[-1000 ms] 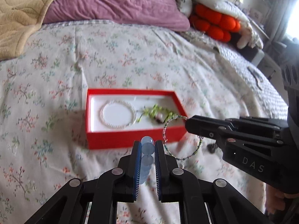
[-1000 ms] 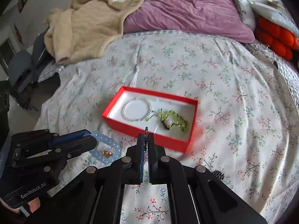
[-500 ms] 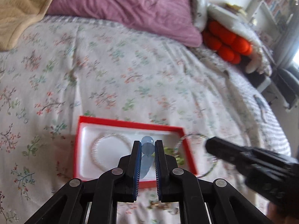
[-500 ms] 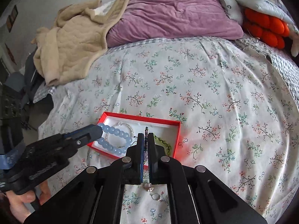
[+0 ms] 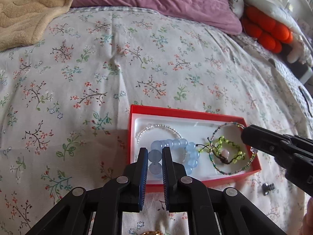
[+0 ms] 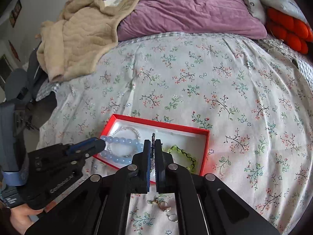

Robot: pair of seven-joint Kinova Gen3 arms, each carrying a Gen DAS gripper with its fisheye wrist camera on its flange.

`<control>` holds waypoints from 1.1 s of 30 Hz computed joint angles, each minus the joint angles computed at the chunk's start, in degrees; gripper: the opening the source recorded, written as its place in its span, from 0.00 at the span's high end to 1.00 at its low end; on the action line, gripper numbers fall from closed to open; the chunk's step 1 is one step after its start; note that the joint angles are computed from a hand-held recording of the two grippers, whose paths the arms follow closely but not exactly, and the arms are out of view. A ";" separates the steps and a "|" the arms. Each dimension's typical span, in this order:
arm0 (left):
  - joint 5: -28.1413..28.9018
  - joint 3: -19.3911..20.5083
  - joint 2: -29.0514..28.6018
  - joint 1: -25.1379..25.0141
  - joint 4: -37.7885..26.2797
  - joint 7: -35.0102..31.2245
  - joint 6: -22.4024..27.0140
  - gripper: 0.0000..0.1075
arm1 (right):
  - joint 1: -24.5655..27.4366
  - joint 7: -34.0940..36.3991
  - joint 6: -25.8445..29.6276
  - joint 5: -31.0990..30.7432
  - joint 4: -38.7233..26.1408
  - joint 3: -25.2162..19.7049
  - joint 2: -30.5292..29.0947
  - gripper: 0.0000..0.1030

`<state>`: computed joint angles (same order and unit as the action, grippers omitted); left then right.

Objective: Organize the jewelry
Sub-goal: 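Lift both bracelets into the red box and open both tools, then withdraw both tools from the box back over the sheet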

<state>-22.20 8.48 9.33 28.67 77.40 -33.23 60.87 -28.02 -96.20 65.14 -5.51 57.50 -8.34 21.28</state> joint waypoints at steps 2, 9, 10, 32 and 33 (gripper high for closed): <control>-0.15 0.16 0.16 0.23 -0.35 -0.32 0.49 0.91 | -0.51 -0.39 0.26 1.15 -0.10 0.46 0.37 0.97; -0.73 0.34 -0.08 0.98 -0.93 -1.09 1.35 0.81 | -0.80 -2.04 -1.05 4.51 1.74 1.53 -0.54 0.95; -0.72 0.39 -0.23 1.02 -0.91 -1.09 1.40 0.77 | -0.37 -1.74 -1.01 4.19 1.81 1.33 -0.69 0.95; -6.22 3.08 0.02 7.51 -3.91 3.63 14.34 0.05 | 2.04 -0.95 3.90 4.04 8.02 0.35 -8.87 0.31; -6.51 3.16 0.15 8.00 -3.92 3.77 15.10 0.05 | 1.96 -0.73 4.33 4.33 8.38 0.26 -9.17 0.31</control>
